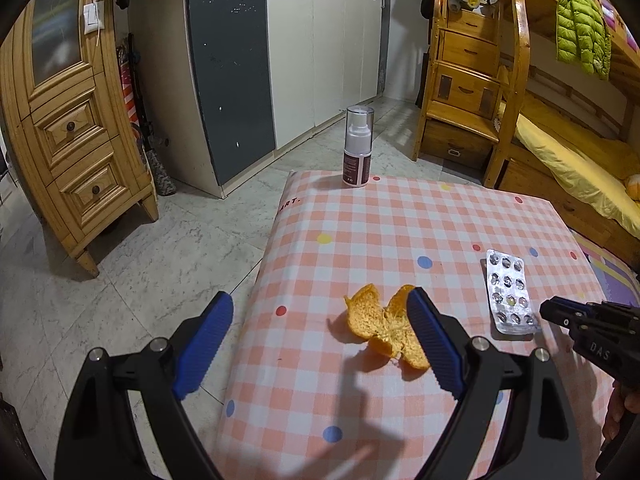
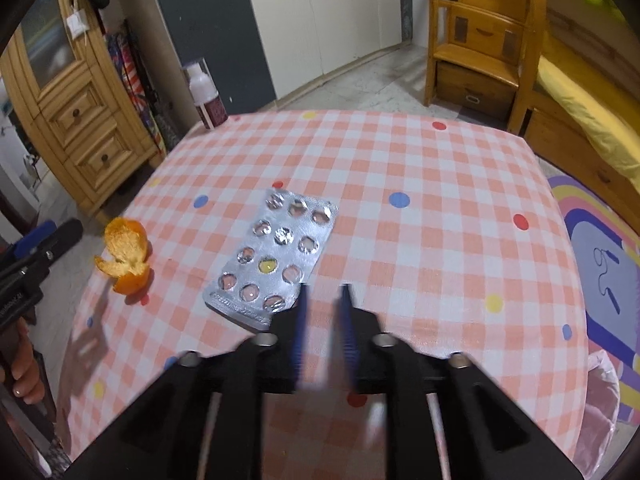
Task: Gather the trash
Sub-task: 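Grasp the silver pill blister pack with the right gripper and lift it, then grasp the orange peel with the left gripper while the right gripper holds the blister pack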
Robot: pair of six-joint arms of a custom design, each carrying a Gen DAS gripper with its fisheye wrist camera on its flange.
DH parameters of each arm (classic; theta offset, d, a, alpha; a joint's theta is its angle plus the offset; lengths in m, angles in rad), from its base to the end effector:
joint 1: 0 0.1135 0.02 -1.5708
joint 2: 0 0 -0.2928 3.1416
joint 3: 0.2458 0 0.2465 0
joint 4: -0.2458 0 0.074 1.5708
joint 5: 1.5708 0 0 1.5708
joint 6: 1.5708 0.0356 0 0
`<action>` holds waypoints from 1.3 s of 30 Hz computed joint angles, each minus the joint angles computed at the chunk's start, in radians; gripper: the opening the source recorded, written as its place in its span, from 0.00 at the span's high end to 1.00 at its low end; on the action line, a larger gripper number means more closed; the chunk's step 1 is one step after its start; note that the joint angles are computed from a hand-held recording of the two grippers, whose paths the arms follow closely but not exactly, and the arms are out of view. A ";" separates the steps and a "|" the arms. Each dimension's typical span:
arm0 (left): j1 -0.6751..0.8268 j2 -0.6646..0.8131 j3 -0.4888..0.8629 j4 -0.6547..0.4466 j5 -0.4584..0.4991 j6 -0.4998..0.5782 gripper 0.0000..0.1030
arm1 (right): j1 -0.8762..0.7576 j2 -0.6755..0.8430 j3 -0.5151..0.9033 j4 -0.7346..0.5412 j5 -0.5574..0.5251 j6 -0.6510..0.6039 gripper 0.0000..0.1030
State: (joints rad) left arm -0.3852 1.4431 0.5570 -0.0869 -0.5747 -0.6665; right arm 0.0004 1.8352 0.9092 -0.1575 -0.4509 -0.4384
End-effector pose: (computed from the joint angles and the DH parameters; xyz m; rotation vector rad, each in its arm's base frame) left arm 0.2286 -0.0718 0.1708 -0.5390 2.2871 0.2362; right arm 0.3378 0.0156 0.1474 -0.6943 2.4481 0.4315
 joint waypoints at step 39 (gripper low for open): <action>-0.061 0.054 -0.030 0.084 0.158 0.061 0.07 | -0.006 -0.252 -0.200 0.180 0.036 0.033 0.50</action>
